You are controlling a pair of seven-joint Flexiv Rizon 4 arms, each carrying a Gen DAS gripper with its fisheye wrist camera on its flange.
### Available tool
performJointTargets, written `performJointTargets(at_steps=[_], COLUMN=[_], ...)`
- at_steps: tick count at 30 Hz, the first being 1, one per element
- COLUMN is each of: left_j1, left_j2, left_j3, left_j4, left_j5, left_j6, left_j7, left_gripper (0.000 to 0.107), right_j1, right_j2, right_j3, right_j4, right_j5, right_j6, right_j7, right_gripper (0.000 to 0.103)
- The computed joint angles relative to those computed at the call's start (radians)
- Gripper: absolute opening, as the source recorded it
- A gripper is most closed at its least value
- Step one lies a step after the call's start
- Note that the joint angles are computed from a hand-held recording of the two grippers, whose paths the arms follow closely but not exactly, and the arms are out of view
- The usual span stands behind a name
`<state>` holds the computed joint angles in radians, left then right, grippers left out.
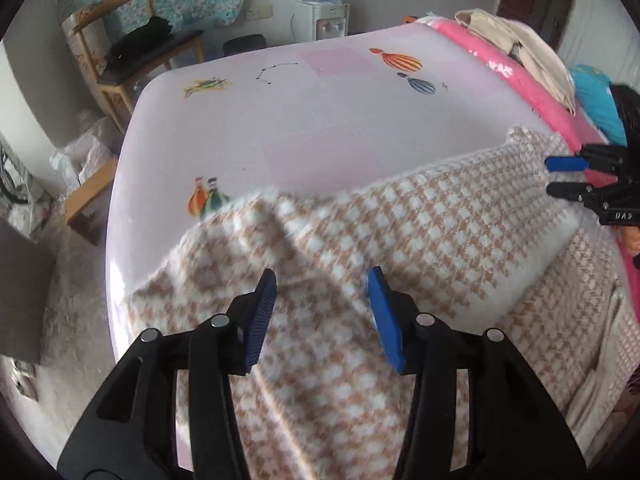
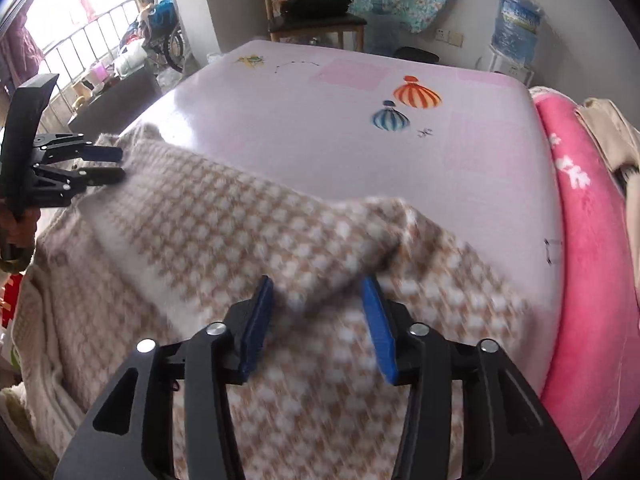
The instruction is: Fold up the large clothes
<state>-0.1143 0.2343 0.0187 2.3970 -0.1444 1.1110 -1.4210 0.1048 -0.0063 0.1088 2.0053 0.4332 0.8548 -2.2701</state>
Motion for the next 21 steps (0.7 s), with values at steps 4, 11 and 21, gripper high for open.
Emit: performJointTargets(at_steps=[4,11,21], left_j1=[0.024,-0.018,-0.065], left_j2=[0.098,0.019,0.175], left_j3=[0.0,-0.127,-0.089], left_j4=[0.015,-0.056,0.004], left_j5=[0.082,0.146,0.309], left_j6=[0.024,0.05,-0.081], left_j7=[-0.049,-0.087,-0.233], left_gripper=[0.043,0.043,0.048], right_j1=[0.0,0.111,0.11], right_j2=[0.064,0.097,0.264], right_j3=[0.005,0.045,0.041], right_j4=[0.057,0.054,0.282], right_j5=[-0.126,-0.003,-0.171], right_j6=[0.085,0.101,0.113], right_j7=[0.104,0.047,0.196], right_gripper=[0.047,0.047,0.047])
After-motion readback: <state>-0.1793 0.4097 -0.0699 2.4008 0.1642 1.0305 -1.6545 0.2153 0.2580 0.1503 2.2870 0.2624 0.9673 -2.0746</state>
